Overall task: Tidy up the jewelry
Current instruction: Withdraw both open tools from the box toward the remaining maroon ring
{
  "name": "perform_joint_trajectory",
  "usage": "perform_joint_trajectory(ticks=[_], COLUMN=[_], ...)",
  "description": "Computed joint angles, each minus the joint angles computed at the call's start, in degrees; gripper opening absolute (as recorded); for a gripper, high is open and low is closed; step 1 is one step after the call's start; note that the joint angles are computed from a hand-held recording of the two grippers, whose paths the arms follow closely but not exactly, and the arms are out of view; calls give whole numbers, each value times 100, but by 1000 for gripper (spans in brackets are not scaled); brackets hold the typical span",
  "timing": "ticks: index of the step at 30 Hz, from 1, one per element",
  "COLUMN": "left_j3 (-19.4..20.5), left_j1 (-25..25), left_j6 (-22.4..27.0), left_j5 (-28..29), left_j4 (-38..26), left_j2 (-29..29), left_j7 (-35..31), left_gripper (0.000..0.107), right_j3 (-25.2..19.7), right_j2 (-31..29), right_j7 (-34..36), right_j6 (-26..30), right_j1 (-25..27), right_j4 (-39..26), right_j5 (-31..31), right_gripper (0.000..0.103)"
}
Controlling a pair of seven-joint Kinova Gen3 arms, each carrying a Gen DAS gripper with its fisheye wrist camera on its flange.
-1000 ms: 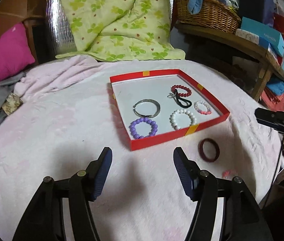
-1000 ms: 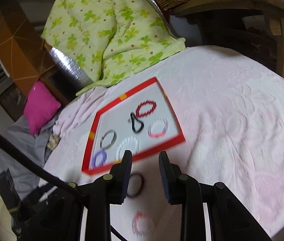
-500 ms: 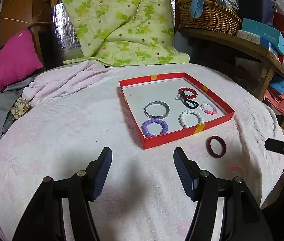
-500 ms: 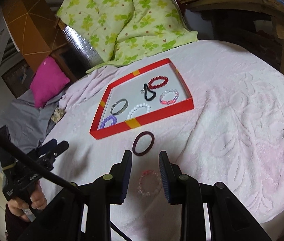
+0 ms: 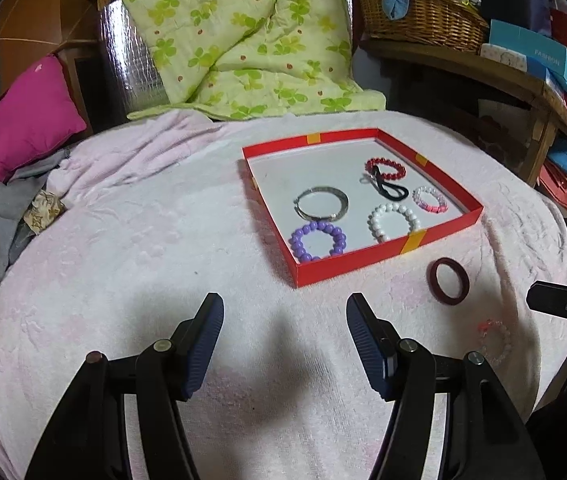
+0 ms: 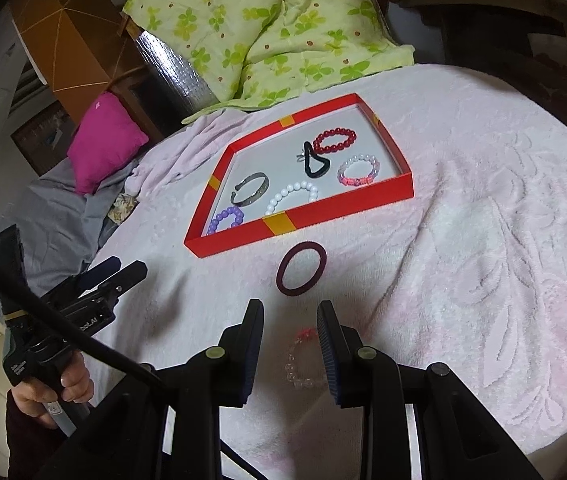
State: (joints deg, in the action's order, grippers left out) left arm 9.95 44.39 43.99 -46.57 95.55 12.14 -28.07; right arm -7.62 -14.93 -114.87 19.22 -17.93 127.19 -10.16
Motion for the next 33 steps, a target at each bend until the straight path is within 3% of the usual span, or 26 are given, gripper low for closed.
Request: perform_joint_trajectory(ticks=[4, 10, 19, 22, 27, 33], left_j3=[13, -101, -90, 51, 267, 331], left_j1=[-55, 205, 726, 839, 746, 742], left_j6=[11, 239, 827, 1022, 1378, 1719], left_j5=[258, 144, -644, -850, -659, -590], left_j4=[-55, 46, 428, 518, 361, 36], left_j2=[147, 347, 288, 173, 94, 116], left_j7=[-247, -188, 1040, 1432, 1372, 1403], left_gripper=[65, 65, 65, 65, 65, 65], right_j3=[-238, -698, -555, -247, 9, 1033], right_j2=[93, 60, -338, -463, -643, -840], right_j7=[-167, -827, -874, -644, -271, 332], right_j6=[13, -18, -64, -120, -180, -378], right_j1=[177, 572, 581, 348, 174, -458], right_j4=[-31, 1, 242, 333, 440, 657], right_j5=[218, 830, 1010, 830, 656, -3], right_gripper=[30, 30, 30, 30, 30, 31])
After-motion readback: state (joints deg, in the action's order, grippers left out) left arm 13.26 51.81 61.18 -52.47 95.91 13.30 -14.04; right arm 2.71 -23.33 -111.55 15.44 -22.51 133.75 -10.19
